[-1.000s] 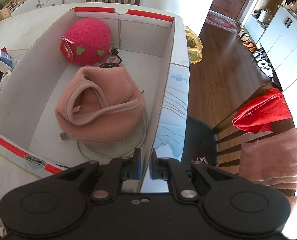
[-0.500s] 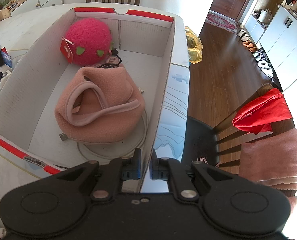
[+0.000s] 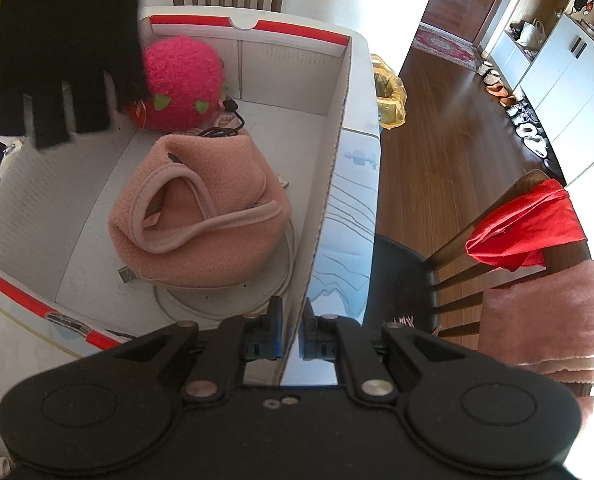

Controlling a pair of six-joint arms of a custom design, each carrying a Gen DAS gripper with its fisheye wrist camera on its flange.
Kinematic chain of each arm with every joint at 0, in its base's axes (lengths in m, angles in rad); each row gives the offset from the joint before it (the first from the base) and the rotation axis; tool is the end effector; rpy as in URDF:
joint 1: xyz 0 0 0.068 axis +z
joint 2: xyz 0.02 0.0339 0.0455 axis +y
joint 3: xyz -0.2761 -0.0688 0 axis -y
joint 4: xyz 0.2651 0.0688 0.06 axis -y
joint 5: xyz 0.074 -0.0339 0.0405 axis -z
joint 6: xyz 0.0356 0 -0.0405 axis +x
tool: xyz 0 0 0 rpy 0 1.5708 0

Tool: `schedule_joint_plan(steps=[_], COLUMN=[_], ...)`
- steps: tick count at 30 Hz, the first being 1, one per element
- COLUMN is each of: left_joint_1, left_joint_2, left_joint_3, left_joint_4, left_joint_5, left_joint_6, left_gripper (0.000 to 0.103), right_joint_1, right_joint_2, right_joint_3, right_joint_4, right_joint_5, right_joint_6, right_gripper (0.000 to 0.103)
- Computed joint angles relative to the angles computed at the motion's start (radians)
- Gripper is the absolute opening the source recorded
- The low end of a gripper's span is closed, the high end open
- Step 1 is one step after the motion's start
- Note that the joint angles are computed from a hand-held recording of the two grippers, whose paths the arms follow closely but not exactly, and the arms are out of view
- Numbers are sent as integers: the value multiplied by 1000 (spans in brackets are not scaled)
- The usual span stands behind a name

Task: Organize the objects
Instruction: 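Carry the black glove with the left gripper into the shoebox and release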

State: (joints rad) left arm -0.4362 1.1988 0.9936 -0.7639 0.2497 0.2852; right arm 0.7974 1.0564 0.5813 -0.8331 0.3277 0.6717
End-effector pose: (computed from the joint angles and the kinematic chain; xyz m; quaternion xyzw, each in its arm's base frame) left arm 0.2254 -0.1148 0.2860 0.3690 0.8736 -0.1408 0.2842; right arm 0.1307 0.1174 0.1819 -0.0401 0.9775 -0.0334 0.2042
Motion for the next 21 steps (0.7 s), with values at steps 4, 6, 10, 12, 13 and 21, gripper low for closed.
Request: schedule_joint_plan(steps=[4, 6, 10, 12, 13, 21], left_joint_1=[-78, -97, -131, -146, -154, -205], left_joint_2=[85, 135, 217, 247, 262, 368], left_joint_3=[-17, -18, -13, -12, -9, 14], left_joint_4=[74, 102, 148, 166, 172, 206], left_joint_5=[-89, -110, -137, -149, -153, -176], left_joint_6=[-10, -25, -41, -44, -44, -68], left_gripper=[7, 7, 7, 7, 7, 7], right_joint_1=[-3, -3, -11, -17, -21, -27], right_joint_2=[-1, -5, -7, -13, -12, -20], right_joint_3=[0, -3, -2, -3, -1, -5], right_joint_4=[2, 1, 2, 0, 0, 3], right_joint_5=[-2, -3, -10, -16, -20, -24], right_joint_6=[-1, 1, -1, 2, 2, 5], right_gripper=[7, 7, 7, 7, 7, 7])
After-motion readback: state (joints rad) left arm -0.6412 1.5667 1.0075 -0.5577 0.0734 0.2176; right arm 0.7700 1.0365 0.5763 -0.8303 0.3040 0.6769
